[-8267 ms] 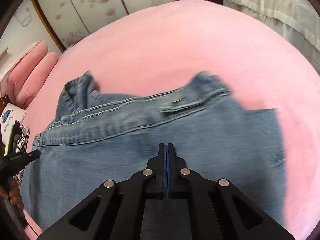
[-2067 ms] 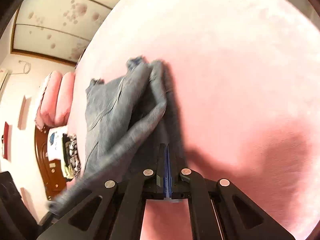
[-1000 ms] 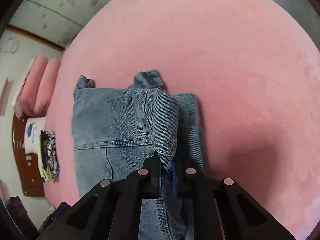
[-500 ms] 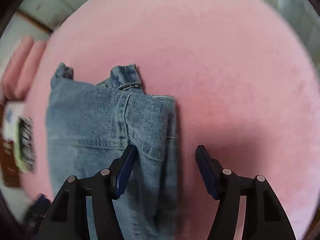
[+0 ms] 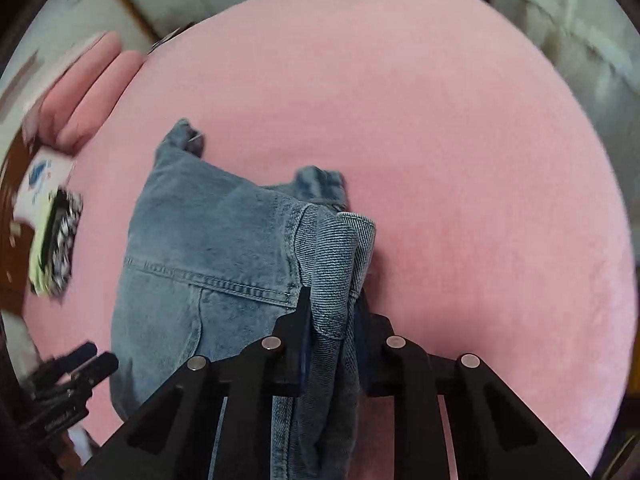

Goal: Fold large clothes

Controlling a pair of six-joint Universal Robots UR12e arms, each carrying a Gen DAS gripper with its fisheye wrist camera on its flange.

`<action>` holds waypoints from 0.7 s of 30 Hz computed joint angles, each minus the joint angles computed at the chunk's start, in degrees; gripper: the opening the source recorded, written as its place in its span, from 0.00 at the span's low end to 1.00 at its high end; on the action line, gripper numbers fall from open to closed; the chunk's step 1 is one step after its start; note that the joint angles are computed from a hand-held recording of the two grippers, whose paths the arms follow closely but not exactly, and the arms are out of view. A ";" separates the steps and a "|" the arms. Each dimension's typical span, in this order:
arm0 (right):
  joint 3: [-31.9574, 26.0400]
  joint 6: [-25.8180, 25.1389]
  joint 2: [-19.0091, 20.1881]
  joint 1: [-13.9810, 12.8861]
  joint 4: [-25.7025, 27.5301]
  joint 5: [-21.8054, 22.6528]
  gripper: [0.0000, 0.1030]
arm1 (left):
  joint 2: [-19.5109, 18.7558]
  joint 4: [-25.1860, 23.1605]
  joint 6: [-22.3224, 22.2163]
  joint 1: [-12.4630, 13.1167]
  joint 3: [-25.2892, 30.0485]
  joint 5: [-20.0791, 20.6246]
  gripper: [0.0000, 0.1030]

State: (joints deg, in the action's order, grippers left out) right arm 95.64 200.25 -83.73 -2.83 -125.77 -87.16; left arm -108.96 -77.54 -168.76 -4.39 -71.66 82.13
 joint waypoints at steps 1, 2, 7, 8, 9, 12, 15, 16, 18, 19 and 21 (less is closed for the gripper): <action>-0.69 -0.81 0.14 0.42 -0.12 -0.88 0.16 | 0.00 -0.04 -0.03 -0.14 -0.05 0.17 0.58; -1.42 -1.26 0.24 0.72 0.03 -1.48 0.16 | -0.04 -0.17 0.00 -0.29 -0.04 0.25 0.58; -3.02 -6.72 1.55 1.34 -3.64 -3.54 0.16 | -0.26 -0.33 -0.95 -0.85 -0.06 0.05 0.58; -3.76 -6.14 2.34 0.83 -2.93 -2.76 0.16 | -0.36 -0.31 -1.15 -0.98 0.00 0.12 0.58; -4.15 -4.95 2.89 0.37 -2.42 -2.04 0.16 | -0.51 -0.49 -1.23 -1.10 0.16 0.20 0.58; -4.39 -0.77 4.57 -1.36 1.33 -1.51 0.16 | -1.26 -2.03 -0.83 -1.54 0.99 0.61 0.58; -3.99 1.84 5.14 -1.49 3.84 -2.90 0.18 | -2.16 -4.83 0.38 -1.88 2.14 0.88 0.58; -3.54 2.64 4.72 -1.34 3.04 -3.18 0.19 | -2.13 -4.48 0.84 -2.13 1.91 1.53 0.58; -3.08 3.53 3.85 -0.64 2.61 -5.37 0.21 | -2.05 -4.08 1.60 -2.35 1.61 1.87 0.58; -3.20 3.21 3.63 -0.28 3.40 -6.59 0.21 | -2.08 -4.08 1.79 -2.39 1.60 1.81 0.58; -3.09 2.20 2.79 0.23 4.57 -8.37 0.21 | -2.20 -4.61 1.39 -2.44 1.91 1.40 0.58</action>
